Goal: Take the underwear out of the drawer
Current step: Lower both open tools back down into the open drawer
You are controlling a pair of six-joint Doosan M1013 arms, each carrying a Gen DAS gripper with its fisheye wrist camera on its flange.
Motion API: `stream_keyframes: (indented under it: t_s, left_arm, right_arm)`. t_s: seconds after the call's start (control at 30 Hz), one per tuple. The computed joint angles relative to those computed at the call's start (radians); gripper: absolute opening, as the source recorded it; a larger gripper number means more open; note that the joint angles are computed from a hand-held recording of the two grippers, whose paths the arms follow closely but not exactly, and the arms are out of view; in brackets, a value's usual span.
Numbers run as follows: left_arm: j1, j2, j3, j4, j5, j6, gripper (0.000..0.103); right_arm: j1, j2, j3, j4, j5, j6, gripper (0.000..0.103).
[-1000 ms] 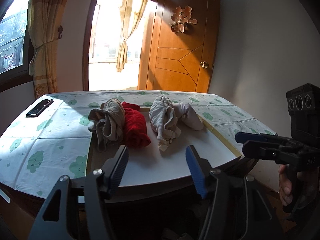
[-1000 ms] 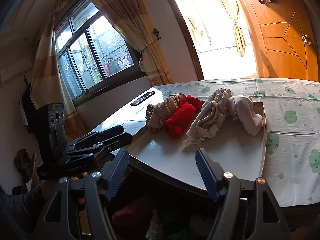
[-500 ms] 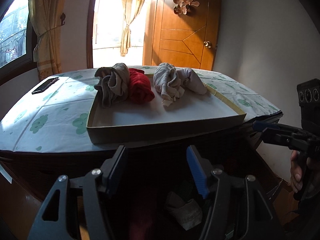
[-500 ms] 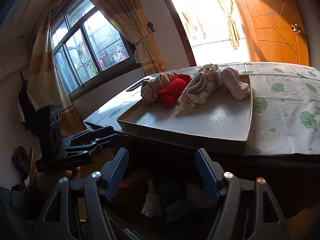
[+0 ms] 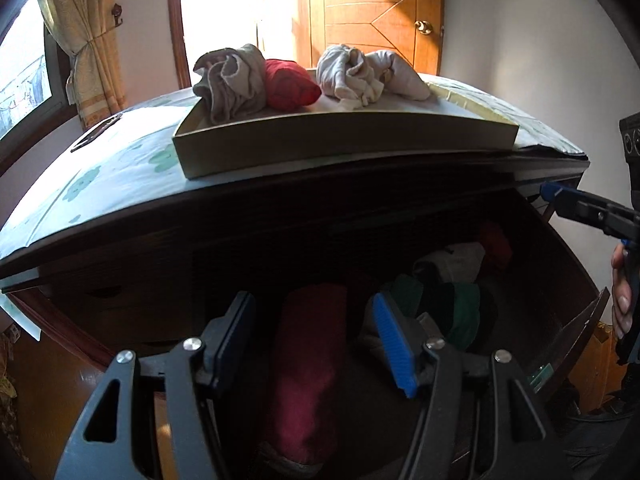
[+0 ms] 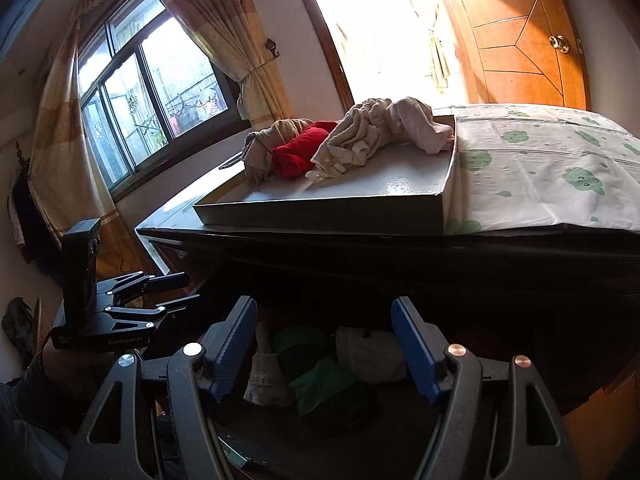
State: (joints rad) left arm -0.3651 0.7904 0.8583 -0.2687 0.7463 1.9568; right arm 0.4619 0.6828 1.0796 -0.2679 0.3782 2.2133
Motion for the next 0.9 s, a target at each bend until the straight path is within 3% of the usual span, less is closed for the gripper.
stream_keyframes:
  t_s: [0.2,0.37,0.9]
  left_arm:
    - [-0.010,0.039,-0.064,0.072,0.125,-0.001,0.063]
    - [-0.018,0.061,-0.104,0.132,0.187,-0.012,0.063]
    - [-0.040,0.176,-0.309,0.203,0.472,0.070,0.063]
  right_arm:
    - [0.002,0.007,0.004,-0.029,0.021,0.033,0.072]
    - [0.001,0.012,0.005,-0.015,0.021,0.029,0.072]
    - [0.001,0.012,0.023,-0.021,0.011,0.049,0.072]
